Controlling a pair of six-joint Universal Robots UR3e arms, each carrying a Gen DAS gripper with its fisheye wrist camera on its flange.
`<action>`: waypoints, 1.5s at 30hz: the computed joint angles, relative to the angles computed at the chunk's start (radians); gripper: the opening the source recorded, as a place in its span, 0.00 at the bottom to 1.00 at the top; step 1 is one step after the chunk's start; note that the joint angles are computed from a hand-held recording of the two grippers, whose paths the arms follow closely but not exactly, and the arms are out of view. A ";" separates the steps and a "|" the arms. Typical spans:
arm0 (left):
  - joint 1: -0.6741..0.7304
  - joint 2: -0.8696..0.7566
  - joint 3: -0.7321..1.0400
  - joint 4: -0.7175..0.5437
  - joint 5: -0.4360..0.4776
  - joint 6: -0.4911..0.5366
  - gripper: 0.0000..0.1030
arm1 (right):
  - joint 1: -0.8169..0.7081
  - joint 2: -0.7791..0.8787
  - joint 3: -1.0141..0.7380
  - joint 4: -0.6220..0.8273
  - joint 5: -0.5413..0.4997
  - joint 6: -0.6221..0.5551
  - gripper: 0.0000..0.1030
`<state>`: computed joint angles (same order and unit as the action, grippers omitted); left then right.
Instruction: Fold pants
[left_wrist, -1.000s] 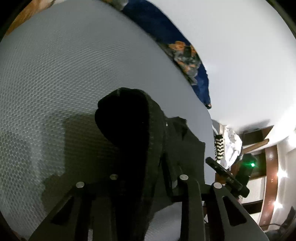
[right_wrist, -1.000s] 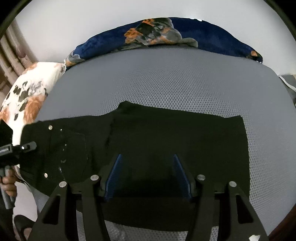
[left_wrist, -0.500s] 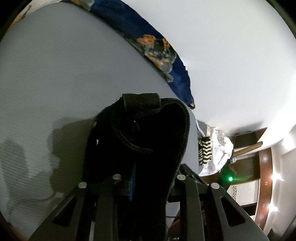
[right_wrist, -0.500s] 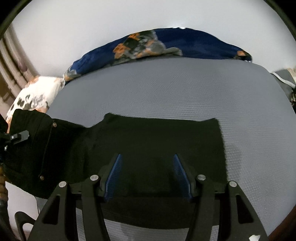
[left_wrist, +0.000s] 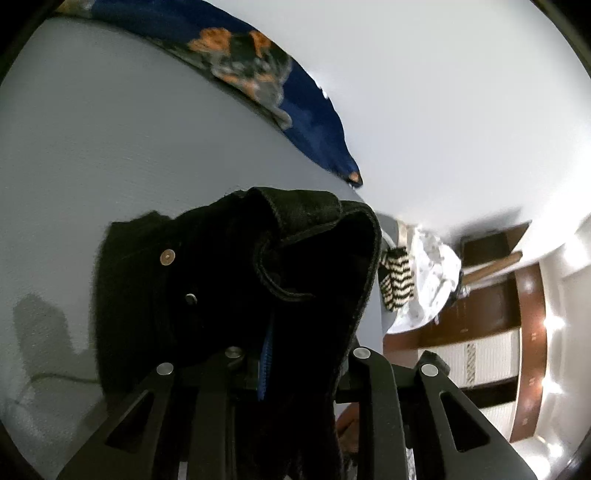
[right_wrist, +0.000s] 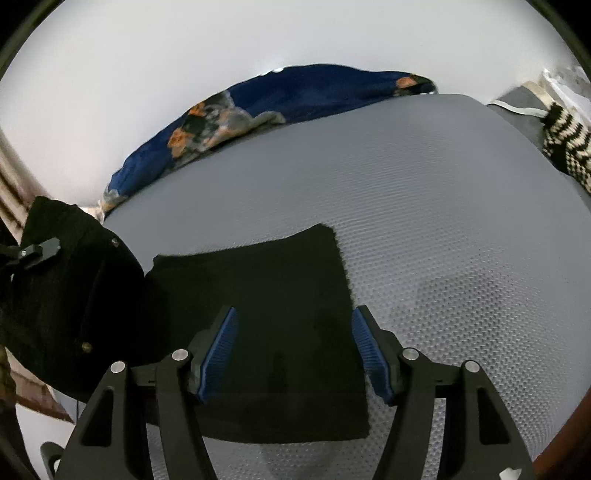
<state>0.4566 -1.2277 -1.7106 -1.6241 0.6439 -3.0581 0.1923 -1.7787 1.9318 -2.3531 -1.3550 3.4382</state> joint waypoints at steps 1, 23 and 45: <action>-0.042 -0.025 -0.003 0.061 0.012 -0.043 0.23 | -0.013 -0.012 0.017 -0.009 0.006 0.001 0.60; -0.460 -0.299 -0.061 0.579 0.342 -0.320 0.34 | -0.080 -0.019 0.095 -0.051 0.030 -0.036 0.60; -0.116 0.235 -0.331 0.371 0.469 -0.057 0.52 | -0.210 -0.040 0.143 -0.005 0.325 -0.114 0.61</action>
<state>0.3404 -0.9926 -2.0412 -1.2528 1.1130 -3.1153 -0.0181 -1.8189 2.0747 -2.3579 -1.0297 3.3241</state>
